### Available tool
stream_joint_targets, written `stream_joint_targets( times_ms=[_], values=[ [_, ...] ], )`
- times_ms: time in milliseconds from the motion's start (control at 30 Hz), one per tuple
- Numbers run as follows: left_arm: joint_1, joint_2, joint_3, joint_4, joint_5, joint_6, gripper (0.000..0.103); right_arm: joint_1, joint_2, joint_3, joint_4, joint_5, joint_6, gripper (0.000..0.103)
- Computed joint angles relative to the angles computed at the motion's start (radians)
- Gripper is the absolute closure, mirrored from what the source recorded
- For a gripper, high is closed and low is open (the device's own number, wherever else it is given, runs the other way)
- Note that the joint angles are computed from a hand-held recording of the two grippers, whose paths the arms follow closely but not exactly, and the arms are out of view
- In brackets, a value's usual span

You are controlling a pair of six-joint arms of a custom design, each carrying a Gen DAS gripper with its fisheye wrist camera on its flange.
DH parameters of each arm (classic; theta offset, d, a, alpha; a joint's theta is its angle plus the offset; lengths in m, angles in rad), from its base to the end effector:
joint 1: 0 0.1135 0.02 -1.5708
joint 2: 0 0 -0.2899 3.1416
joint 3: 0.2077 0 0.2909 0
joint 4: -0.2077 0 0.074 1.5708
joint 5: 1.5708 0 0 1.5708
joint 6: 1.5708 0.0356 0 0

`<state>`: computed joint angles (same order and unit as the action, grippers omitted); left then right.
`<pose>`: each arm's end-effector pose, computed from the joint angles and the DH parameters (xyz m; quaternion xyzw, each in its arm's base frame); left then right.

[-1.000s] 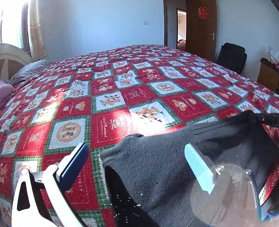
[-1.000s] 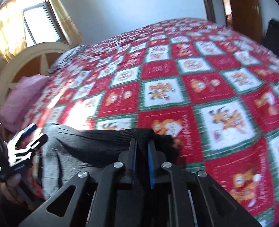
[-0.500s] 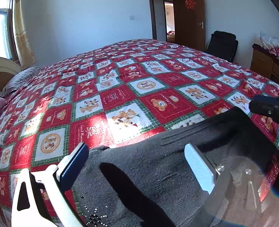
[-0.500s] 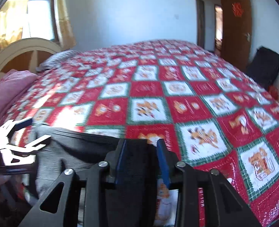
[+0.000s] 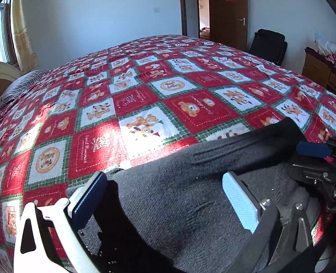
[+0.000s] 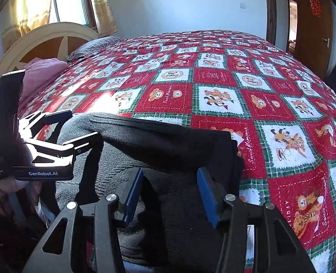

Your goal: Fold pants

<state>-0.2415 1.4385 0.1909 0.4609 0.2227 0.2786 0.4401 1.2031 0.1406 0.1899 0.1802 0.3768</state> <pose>0.1980 -0.0569 0.0730 0.2772 0.8766 -0.0956 0.3816 0.1627 0.0696 0.0810 0.0012 0.9364 0.0577 0.3462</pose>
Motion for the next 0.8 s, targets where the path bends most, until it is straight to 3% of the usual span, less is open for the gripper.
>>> stream_joint_targets(
  times_ms=[133, 300, 400, 500, 567, 667, 800],
  values=[
    [0.057, -0.066, -0.019, -0.042, 0.039, 0.021, 0.000, -0.017, -0.134, -0.025, -0.084, -0.033, 0.025, 0.052],
    [0.183, -0.144, -0.047, -0.119, 0.151, 0.071, 0.000, 0.009, -0.473, -0.064, -0.358, -0.078, 0.072, 0.052],
    [0.229, -0.146, -0.076, -0.113, 0.173, 0.115, 0.000, 0.054, -0.401, -0.073, -0.375, -0.054, 0.086, 0.051],
    [0.334, -0.130, -0.088, -0.110, 0.246, 0.173, 0.000, 0.057, -0.492, -0.094, -0.416, -0.050, 0.073, 0.051],
    [0.436, -0.135, -0.081, -0.135, 0.324, 0.218, 0.000, 0.008, -0.638, -0.092, -0.519, -0.096, 0.068, 0.051],
    [0.542, -0.064, -0.040, -0.137, 0.391, 0.254, 0.000, -0.092, -0.804, -0.096, -0.631, -0.126, 0.053, 0.041],
    [0.591, 0.104, 0.046, -0.148, 0.455, 0.241, 0.000, -0.382, -0.676, -0.104, -0.526, -0.337, -0.020, 0.040]
  ],
)
